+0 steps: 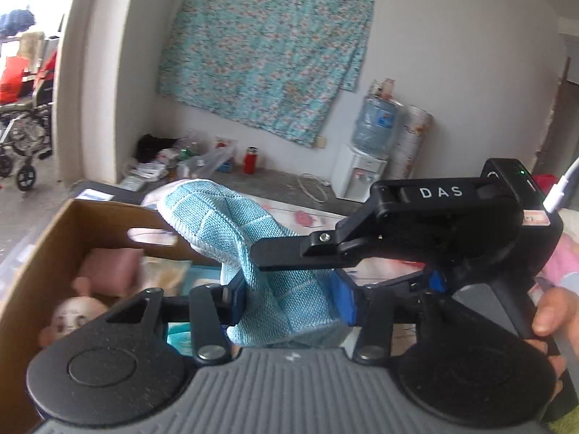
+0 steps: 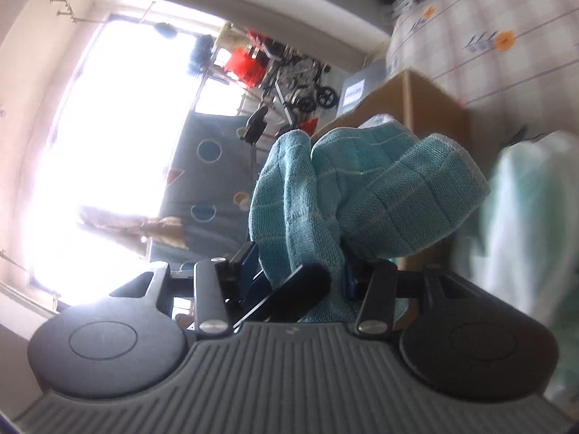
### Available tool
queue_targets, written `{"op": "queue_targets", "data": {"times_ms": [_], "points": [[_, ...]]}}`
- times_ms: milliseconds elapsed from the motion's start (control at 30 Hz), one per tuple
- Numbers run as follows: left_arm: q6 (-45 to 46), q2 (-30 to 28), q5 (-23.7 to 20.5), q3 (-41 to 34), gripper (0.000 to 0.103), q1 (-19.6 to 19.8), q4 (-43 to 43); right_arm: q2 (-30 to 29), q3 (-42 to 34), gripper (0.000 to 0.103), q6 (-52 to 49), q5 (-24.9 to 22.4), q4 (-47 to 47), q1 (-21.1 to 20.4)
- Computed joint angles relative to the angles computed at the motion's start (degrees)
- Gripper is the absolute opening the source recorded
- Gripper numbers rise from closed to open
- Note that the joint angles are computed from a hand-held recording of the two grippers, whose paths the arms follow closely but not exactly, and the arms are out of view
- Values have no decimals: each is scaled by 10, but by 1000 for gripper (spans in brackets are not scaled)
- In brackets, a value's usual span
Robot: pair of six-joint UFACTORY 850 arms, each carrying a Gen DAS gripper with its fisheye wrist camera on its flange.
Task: Organize soft objects
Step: 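Carry the blue towel into the box with the left gripper while the right gripper holds it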
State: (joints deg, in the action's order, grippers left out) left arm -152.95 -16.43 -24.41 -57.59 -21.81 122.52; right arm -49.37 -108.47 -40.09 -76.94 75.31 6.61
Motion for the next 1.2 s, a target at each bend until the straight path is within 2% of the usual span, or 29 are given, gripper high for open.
{"op": "queue_targets", "data": {"times_ms": [67,133,233,300,400,500,567,600,800,933,1067,1200], "points": [[54,19,-9,20,48,15,-60,-6,-5,46,13,-9,2,33],[144,29,-12,26,48,31,-156,-25,-23,46,40,-20,9,65],[261,21,-10,21,49,55,-259,-42,-31,47,77,-19,21,102],[321,7,17,15,48,80,-309,-60,-46,47,103,-10,16,117],[398,-21,70,3,48,111,-381,-76,-53,47,139,29,-11,134],[464,-34,106,6,47,128,-432,-89,-58,48,165,55,-38,136],[489,-44,119,0,47,131,-437,-89,-56,50,173,74,-53,136],[507,-48,119,-5,47,131,-448,-87,-53,51,168,82,-64,131],[483,-51,102,-8,48,119,-381,-62,-37,61,131,123,-84,129],[526,-60,90,-18,45,115,-396,-32,-8,63,101,153,-82,122],[661,-85,86,-42,34,117,-507,7,42,63,44,169,-36,103],[758,-111,69,-62,20,117,-566,43,83,63,-12,178,7,79]]}}
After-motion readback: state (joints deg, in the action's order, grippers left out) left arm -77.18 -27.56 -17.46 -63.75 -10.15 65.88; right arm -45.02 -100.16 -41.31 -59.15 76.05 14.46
